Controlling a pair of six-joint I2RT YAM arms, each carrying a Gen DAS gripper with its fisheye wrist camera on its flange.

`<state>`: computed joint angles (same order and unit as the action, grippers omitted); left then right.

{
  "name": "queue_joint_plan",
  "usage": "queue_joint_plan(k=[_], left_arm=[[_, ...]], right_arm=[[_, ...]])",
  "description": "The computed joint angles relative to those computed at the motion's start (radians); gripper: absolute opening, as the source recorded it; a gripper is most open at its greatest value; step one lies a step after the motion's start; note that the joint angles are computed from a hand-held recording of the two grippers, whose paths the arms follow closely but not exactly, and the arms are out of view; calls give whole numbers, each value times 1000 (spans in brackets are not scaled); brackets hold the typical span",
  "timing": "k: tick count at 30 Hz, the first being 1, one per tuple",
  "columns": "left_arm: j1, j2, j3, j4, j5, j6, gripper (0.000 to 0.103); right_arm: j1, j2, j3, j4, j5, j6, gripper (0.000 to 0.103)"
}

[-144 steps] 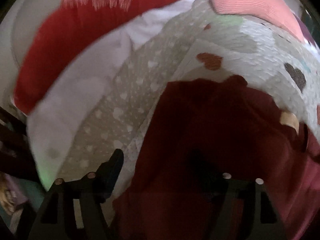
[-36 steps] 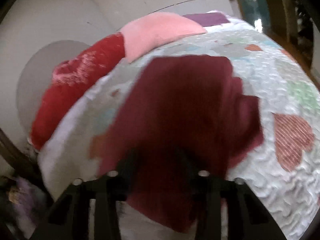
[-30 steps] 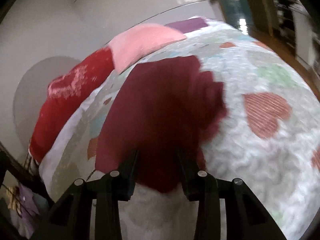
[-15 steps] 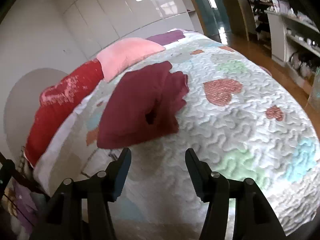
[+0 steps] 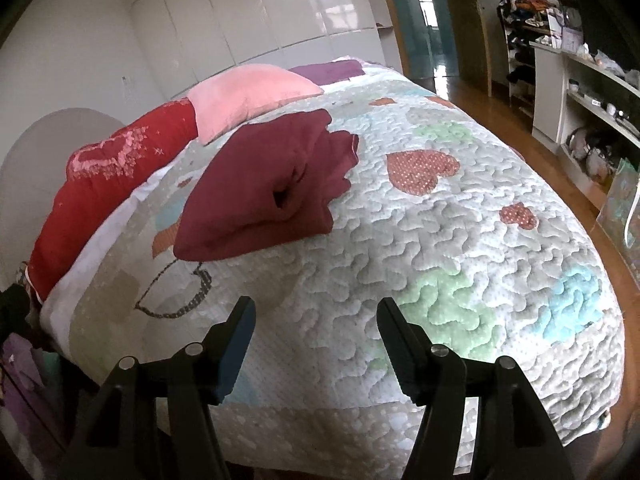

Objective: Fold small clothes
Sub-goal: 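Lift both tools away from the folded dark red sweater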

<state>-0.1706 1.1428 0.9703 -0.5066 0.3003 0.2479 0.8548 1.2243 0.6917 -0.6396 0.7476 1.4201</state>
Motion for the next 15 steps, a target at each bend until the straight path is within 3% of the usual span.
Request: queue_joint_plan(k=[9, 15], left_arm=[[-5, 44, 15, -21, -43, -6, 103], [2, 62, 25, -42, -13, -1, 103]], right_arm=[[2, 50, 21, 12, -12, -17, 69], [15, 75, 45, -23, 7, -5, 71]])
